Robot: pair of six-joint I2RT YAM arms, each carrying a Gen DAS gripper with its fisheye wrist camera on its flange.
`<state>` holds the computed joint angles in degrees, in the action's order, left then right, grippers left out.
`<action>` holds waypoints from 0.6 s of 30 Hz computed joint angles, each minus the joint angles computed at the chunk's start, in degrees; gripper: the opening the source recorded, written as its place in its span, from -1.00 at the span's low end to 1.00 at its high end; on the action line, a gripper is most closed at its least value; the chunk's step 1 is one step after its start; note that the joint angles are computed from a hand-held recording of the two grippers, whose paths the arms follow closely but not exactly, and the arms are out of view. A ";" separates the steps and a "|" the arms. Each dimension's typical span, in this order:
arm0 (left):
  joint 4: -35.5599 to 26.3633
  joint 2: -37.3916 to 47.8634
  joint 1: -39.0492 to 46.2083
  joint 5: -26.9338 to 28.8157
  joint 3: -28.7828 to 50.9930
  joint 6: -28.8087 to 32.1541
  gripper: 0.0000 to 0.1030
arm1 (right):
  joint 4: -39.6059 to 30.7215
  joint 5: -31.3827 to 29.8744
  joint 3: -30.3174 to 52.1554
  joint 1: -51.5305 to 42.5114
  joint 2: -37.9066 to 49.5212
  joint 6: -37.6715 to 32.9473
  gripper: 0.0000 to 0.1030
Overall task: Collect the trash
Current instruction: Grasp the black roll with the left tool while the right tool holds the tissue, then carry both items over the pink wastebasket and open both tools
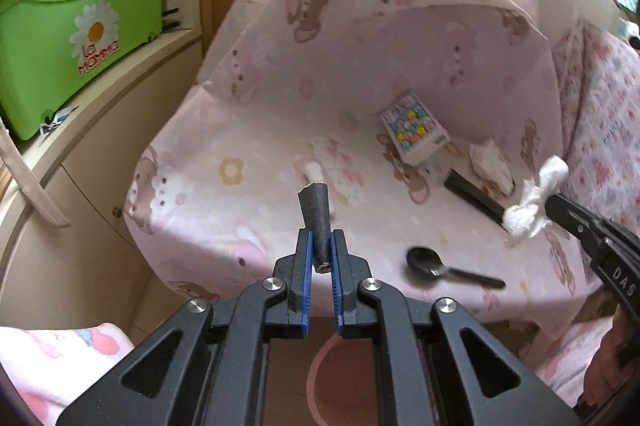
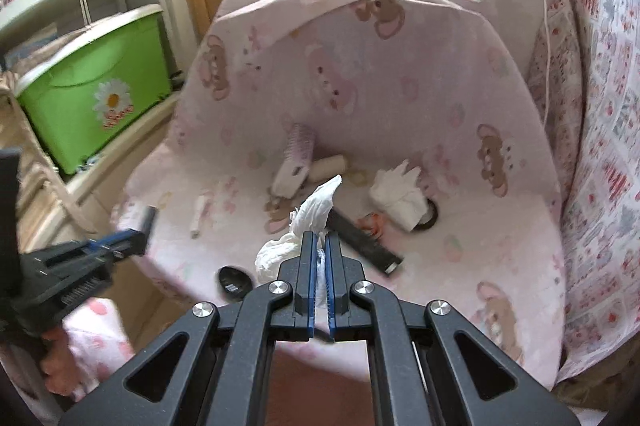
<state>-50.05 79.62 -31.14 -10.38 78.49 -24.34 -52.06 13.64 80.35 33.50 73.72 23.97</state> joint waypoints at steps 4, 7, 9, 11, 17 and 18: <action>-2.68 0.86 -1.05 3.99 0.74 0.66 -0.83 | -2.89 1.98 0.94 3.30 -1.28 1.82 -0.90; -3.33 0.80 -1.15 7.47 0.41 2.22 -0.83 | -5.15 3.85 0.58 6.00 -2.30 2.96 -0.90; -3.26 -0.08 -1.49 8.81 -0.24 2.79 -0.83 | -5.71 1.26 -0.76 6.23 -3.77 4.10 -0.90; -3.75 -0.80 -2.44 8.93 -0.70 2.87 -0.83 | -6.29 -0.20 -2.14 6.66 -5.07 5.50 -0.90; -6.06 1.02 -3.73 13.97 -1.51 1.68 -0.83 | -7.34 -5.92 -5.97 5.91 -6.95 7.97 -0.90; -6.99 1.93 -4.14 13.99 -1.30 1.35 -0.83 | -8.35 -6.21 -5.75 6.30 -5.89 7.61 -0.90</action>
